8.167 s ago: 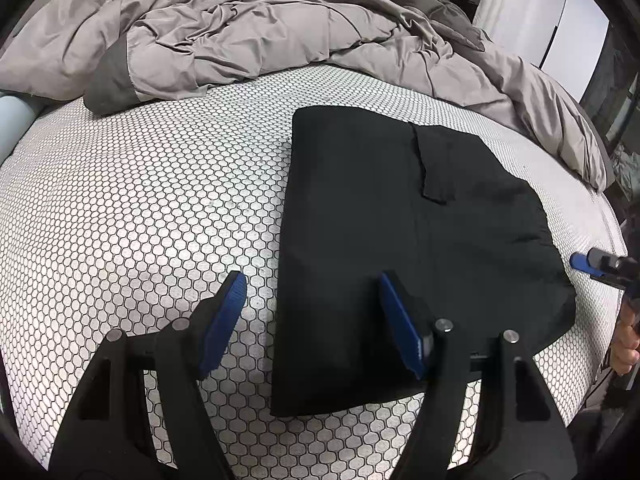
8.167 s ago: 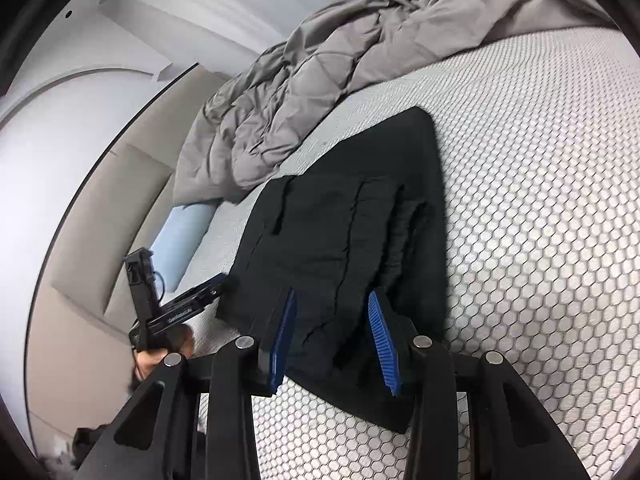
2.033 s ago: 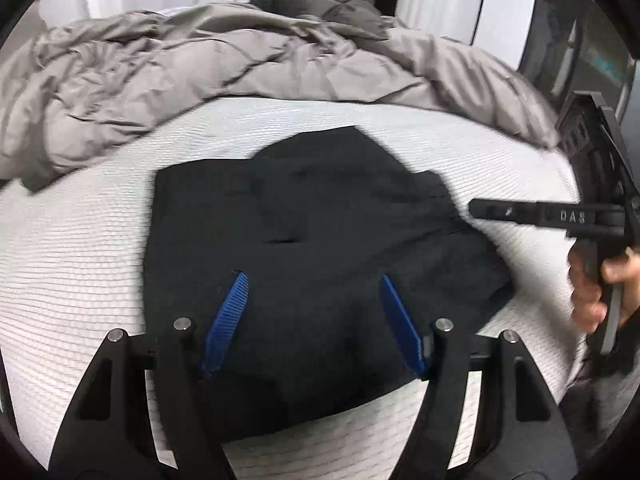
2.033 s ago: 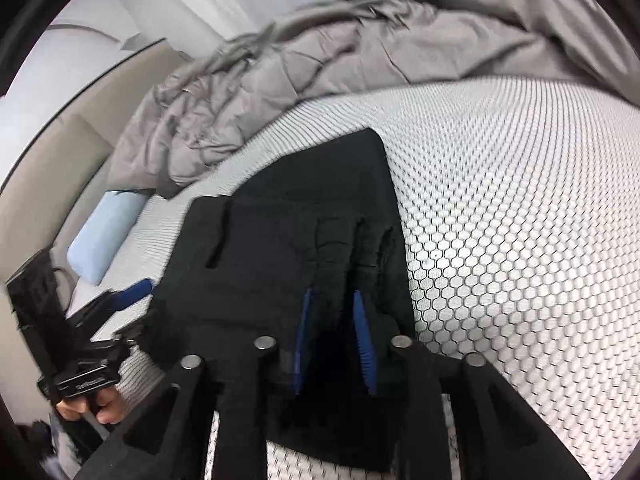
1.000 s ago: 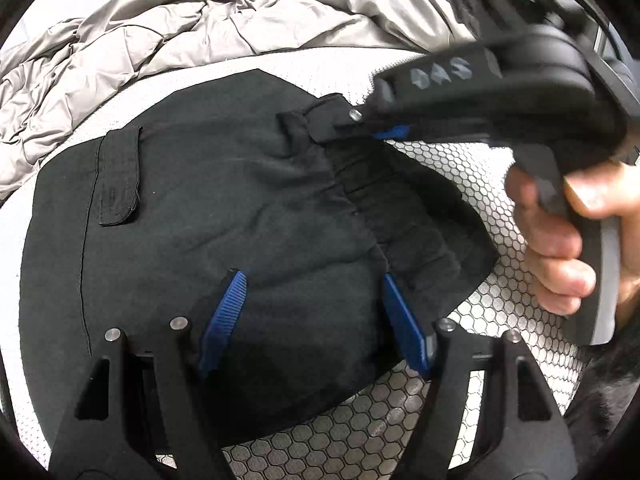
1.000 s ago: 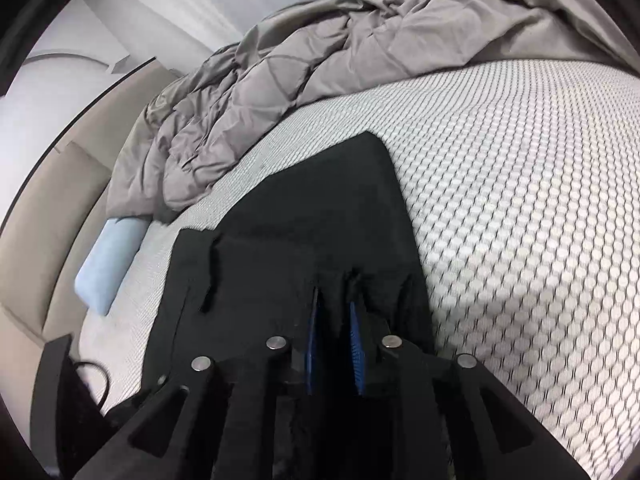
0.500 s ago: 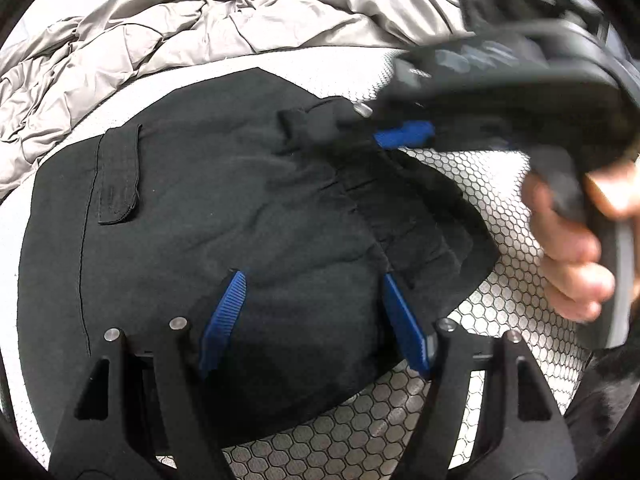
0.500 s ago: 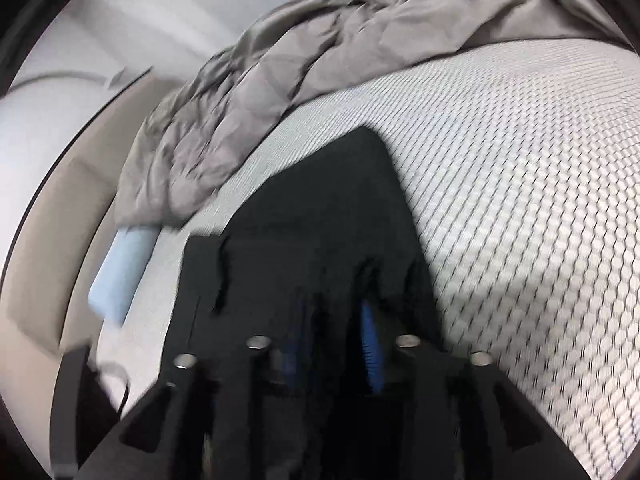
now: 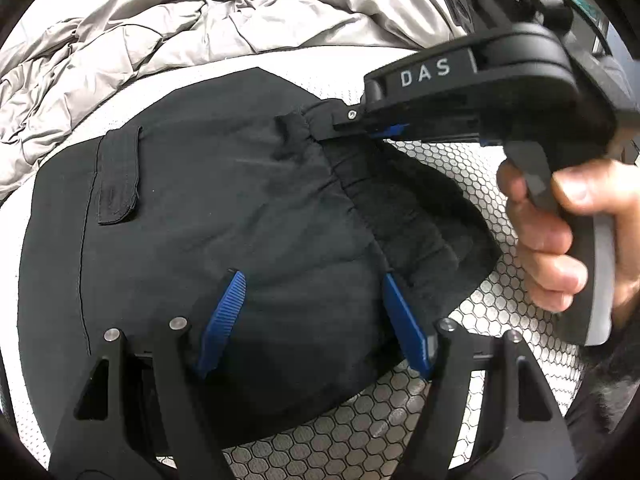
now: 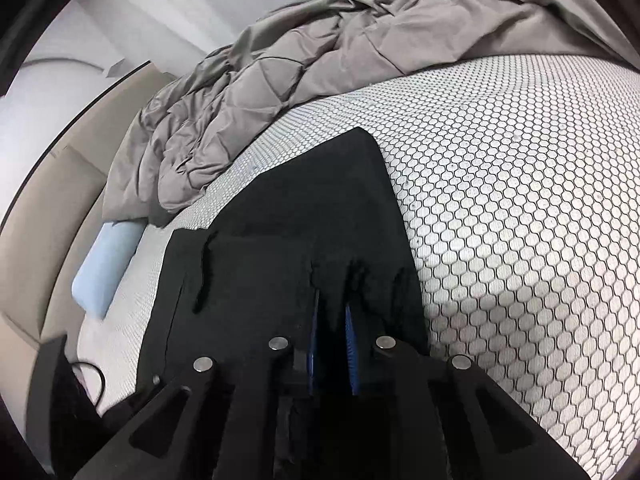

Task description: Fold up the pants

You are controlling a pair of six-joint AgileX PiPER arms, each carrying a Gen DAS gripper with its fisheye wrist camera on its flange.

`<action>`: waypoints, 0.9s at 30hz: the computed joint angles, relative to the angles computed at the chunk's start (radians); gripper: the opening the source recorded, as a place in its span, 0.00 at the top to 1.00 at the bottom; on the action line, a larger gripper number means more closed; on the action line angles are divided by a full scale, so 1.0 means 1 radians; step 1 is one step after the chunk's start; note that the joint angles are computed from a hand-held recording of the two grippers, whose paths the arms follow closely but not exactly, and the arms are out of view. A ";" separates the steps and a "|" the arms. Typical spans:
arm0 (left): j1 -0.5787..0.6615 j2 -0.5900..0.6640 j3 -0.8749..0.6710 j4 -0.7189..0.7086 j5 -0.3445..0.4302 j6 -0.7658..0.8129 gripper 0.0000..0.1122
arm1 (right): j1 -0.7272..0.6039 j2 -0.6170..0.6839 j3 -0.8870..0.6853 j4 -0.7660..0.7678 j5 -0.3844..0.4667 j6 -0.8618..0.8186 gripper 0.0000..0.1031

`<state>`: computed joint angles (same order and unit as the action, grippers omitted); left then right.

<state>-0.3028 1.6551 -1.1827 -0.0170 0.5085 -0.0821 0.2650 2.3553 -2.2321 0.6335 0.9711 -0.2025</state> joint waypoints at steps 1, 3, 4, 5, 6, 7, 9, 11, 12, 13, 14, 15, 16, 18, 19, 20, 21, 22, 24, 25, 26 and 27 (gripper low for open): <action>0.002 -0.002 0.003 -0.005 -0.003 0.006 0.39 | 0.001 0.010 -0.033 -0.016 0.026 0.020 0.85; 0.005 -0.013 0.011 -0.009 -0.009 0.009 0.38 | 0.003 -0.012 -0.024 -0.028 0.043 0.015 0.83; 0.010 -0.021 0.012 -0.023 -0.002 0.023 0.38 | 0.001 -0.041 0.014 -0.027 0.038 -0.008 0.83; 0.019 -0.032 0.013 -0.043 0.006 0.040 0.38 | -0.006 -0.081 0.075 -0.009 0.022 -0.049 0.82; 0.034 -0.048 0.016 -0.081 0.016 0.072 0.38 | -0.015 -0.118 0.135 0.009 0.009 -0.089 0.82; 0.055 -0.069 0.023 -0.132 0.025 0.119 0.38 | -0.025 -0.154 0.191 0.024 0.000 -0.122 0.81; 0.116 -0.141 0.063 -0.220 0.018 0.203 0.38 | -0.062 -0.230 0.323 0.095 -0.020 -0.214 0.80; 0.178 -0.209 0.101 -0.226 0.006 0.228 0.31 | -0.091 -0.277 0.406 0.159 -0.016 -0.283 0.78; 0.212 -0.240 0.121 -0.216 -0.004 0.229 0.27 | -0.103 -0.287 0.425 0.183 -0.001 -0.315 0.76; 0.251 -0.265 0.141 -0.213 -0.017 0.234 0.27 | -0.110 -0.293 0.438 0.202 0.010 -0.343 0.71; 0.312 -0.284 0.153 -0.227 -0.018 0.250 0.27 | -0.108 -0.301 0.455 0.195 0.001 -0.352 0.67; 0.361 -0.294 0.162 -0.257 -0.012 0.276 0.27 | -0.100 -0.307 0.468 0.157 -0.016 -0.342 0.62; 0.415 -0.303 0.171 -0.295 -0.006 0.305 0.27 | -0.089 -0.313 0.479 0.108 -0.036 -0.326 0.61; 0.525 -0.338 0.206 -0.370 -0.013 0.367 0.27 | -0.067 -0.336 0.518 0.025 -0.103 -0.300 0.51; 0.570 -0.362 0.226 -0.403 -0.015 0.408 0.26 | -0.058 -0.356 0.548 -0.002 -0.142 -0.302 0.39; 0.613 -0.392 0.247 -0.414 -0.021 0.442 0.25 | -0.054 -0.386 0.593 -0.002 -0.187 -0.335 0.31; 0.630 -0.419 0.265 -0.396 -0.037 0.445 0.19 | -0.052 -0.422 0.643 0.015 -0.233 -0.378 0.15; 0.644 -0.446 0.286 -0.395 -0.057 0.462 0.13 | -0.054 -0.452 0.685 0.044 -0.272 -0.421 0.06; 0.676 -0.526 0.355 -0.453 -0.117 0.551 0.09 | -0.055 -0.526 0.781 0.145 -0.351 -0.545 0.02; 0.685 -0.560 0.378 -0.470 -0.125 0.574 0.09 | -0.056 -0.556 0.818 0.200 -0.375 -0.611 0.01; 0.691 -0.603 0.404 -0.470 -0.125 0.580 0.09 | -0.056 -0.581 0.848 0.243 -0.391 -0.659 0.00; 0.693 -0.637 0.424 -0.468 -0.124 0.576 0.09 | -0.054 -0.601 0.872 0.277 -0.402 -0.691 0.00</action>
<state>0.3905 1.0177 -0.7592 -0.4846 0.3850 0.4943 0.2106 1.7545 -1.3605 0.9102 0.5691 -0.8930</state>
